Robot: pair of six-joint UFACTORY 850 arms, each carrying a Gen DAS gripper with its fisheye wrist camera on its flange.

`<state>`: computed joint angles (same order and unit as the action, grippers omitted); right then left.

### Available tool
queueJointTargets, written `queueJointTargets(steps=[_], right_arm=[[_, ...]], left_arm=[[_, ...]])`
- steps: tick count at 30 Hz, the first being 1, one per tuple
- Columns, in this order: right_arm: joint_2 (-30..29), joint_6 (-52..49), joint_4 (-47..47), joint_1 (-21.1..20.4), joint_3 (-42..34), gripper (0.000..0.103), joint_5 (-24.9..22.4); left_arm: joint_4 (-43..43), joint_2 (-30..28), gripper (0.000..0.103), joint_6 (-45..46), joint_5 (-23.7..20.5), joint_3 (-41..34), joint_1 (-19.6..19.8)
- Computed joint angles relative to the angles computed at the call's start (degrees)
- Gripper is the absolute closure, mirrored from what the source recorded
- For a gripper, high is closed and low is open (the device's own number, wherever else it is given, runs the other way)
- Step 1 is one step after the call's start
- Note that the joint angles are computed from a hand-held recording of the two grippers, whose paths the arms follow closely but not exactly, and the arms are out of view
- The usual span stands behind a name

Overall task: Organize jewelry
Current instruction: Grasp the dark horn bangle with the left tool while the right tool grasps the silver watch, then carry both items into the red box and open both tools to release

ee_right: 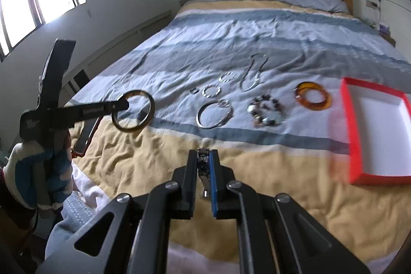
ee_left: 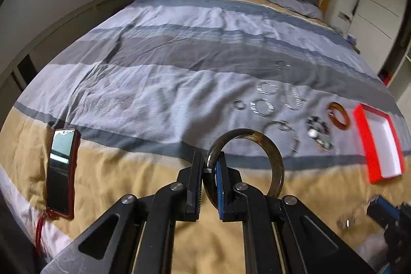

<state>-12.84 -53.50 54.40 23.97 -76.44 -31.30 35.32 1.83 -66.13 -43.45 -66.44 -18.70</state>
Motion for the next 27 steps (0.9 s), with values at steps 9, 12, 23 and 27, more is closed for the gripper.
queueJointTargets(steps=[9, 12, 23, 27], right_arm=[[6.0, -1.5, 2.0, -7.0, 3.1, 0.095, 0.4], [6.0, -1.4, 1.3, -10.4, 2.1, 0.095, 0.1], [-6.9, 1.6, -7.4, -21.4, -12.2, 0.095, -1.4], [-13.2, 2.4, -9.0, -22.8, -17.9, 0.095, -2.8]], left_arm=[[-0.4, -4.7, 0.094, 0.9, -1.8, -7.4, -8.5], [-1.3, -9.2, 0.094, 3.3, -2.0, -13.0, -10.4], [-9.0, -34.0, 0.094, 19.1, -4.5, -43.7, -13.8], [-12.1, -43.8, 0.094, 25.5, -8.2, -56.4, -14.3]])
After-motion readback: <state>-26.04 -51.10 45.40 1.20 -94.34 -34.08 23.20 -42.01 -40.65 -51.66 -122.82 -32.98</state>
